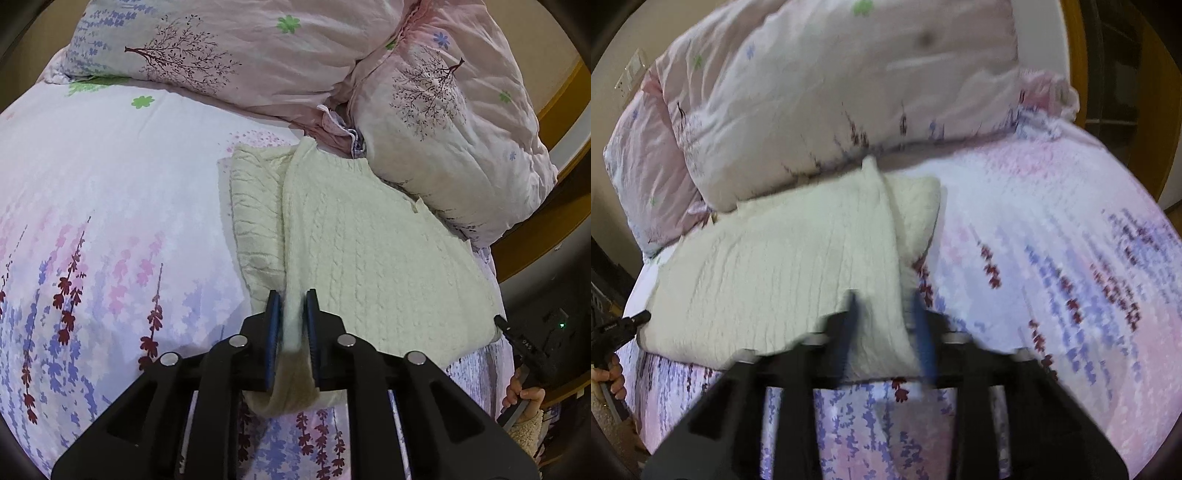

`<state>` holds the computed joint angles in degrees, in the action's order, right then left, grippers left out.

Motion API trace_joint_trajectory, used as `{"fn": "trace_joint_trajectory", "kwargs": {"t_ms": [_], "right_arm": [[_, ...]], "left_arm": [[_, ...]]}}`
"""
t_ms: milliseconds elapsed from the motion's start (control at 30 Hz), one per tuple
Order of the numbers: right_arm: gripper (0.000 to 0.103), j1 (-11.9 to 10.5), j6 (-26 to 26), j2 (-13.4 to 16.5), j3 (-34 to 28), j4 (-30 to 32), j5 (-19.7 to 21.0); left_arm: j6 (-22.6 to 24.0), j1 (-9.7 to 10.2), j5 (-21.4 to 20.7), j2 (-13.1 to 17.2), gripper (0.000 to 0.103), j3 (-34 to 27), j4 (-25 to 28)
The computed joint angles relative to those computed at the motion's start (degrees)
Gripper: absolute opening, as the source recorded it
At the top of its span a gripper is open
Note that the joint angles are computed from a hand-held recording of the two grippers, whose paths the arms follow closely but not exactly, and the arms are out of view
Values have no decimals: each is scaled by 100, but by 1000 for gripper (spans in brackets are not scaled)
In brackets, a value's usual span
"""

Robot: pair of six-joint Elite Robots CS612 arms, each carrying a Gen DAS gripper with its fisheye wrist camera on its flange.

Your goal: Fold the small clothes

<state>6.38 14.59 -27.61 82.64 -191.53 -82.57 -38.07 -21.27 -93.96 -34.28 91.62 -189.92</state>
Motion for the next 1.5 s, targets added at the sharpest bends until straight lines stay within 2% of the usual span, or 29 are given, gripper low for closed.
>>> {"fn": "trace_joint_trajectory", "kwargs": {"t_ms": [133,233,300,433,533,600,667,733,800,867,933,1067,1167,1200,1267,1300,1367,1433,1500], "right_arm": [[10,-26,155,-28,126,-364,170],[10,-39,202,-110,290,-647,260],[9,-31,175,-138,346,-657,230],[9,41,178,-111,258,-20,-256],[12,53,211,-82,178,165,-331],[23,91,153,-120,159,290,-522],[29,151,134,-170,167,232,-822],[31,230,-22,-184,177,-114,-1103],[32,282,-291,-167,121,-349,-1051],[32,346,-577,-132,-27,-253,-852],[32,406,-817,-45,-263,-12,-665],[32,508,-1005,158,-749,564,-590],[32,558,-1052,322,-1060,1186,-882],[32,569,-1092,363,-1080,1058,-910],[34,606,-1130,333,-1103,1199,-1028],[34,611,-1044,309,-1089,1200,-1012],[34,578,-943,260,-1025,994,-676],[39,592,-959,277,-1081,826,-462],[41,632,-1012,328,-1234,894,-330]], "left_arm": [[68,-22,-3,-23,16,16,22],[262,-35,1,-86,7,95,13],[304,-23,-37,-117,6,164,-30],[216,18,-106,-68,6,168,-44],[248,-8,-31,-56,6,162,-78],[217,-3,-48,-64,6,158,-73],[159,18,-113,-78,8,152,-64],[96,9,0,-119,8,181,-157],[138,-30,163,-143,16,181,-314],[222,-89,306,-132,44,126,-409],[399,-159,335,-81,46,-21,-349],[751,-264,434,50,47,-348,100],[748,-276,497,143,47,-516,525],[823,-284,537,178,47,-529,482],[925,-304,597,157,47,-500,480],[857,-285,522,136,48,-469,403],[602,-227,379,127,59,-396,62],[266,-169,527,110,68,-294,-332],[-55,-103,675,84,71,-251,-377]]}}
